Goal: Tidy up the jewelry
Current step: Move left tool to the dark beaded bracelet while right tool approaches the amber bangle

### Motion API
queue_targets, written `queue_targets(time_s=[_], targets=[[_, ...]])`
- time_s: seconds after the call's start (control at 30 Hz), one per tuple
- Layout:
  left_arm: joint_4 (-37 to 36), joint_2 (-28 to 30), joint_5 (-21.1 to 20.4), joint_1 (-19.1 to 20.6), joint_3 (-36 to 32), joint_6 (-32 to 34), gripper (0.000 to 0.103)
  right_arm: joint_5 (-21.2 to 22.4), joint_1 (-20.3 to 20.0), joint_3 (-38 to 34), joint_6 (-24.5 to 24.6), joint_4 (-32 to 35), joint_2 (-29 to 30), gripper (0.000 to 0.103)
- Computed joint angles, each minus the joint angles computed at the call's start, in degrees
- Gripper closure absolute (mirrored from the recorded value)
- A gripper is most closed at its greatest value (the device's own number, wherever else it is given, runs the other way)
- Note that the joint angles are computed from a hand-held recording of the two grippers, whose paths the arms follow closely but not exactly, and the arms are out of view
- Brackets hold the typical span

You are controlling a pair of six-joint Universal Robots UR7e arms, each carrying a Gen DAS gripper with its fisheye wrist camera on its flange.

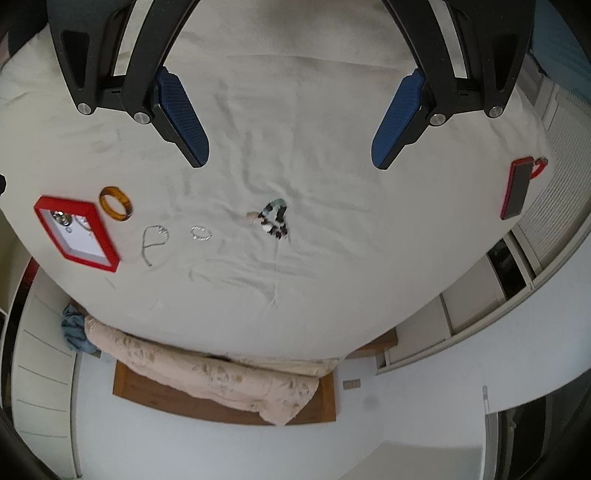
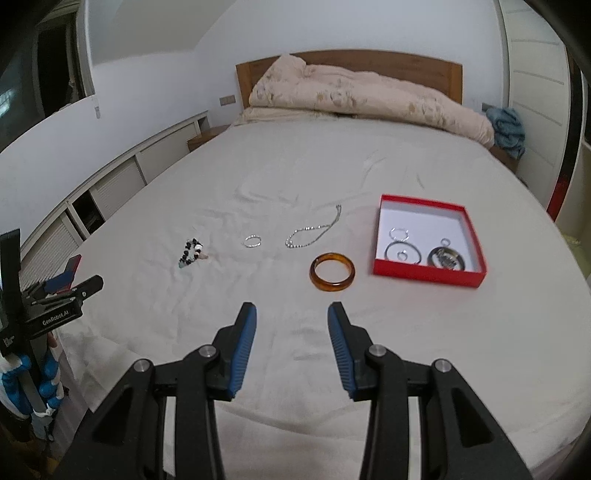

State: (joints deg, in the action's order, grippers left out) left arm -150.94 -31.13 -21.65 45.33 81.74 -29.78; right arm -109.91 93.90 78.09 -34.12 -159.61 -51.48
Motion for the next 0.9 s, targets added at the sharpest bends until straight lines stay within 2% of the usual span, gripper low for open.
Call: queue_targets(time_s=[0.33,0.47,0.73,0.9], targets=[[0.9,4.8,-1.7,5.2,-8.3,2.6,0.014,0.2,-1.6,-10.5,0.2,4.9,9.0,0.065],[1.4,7.4,-2.2,7.2,-12.9,5.0,0.014,-0.1,-2.8,-16.8,1.7,7.2,13.3,0.065],[2.2,15.0,-5.1,11.1,-27.3,11.0,0.014,-1.1,-5.6,-35.1,6.2,14.6,23.7,0.065],[7.7,21.5,-5.3,13.1,-39.6,13.5,0.014,-0.6,-7.1,-46.5,8.9,20.8,29.5,0.065]])
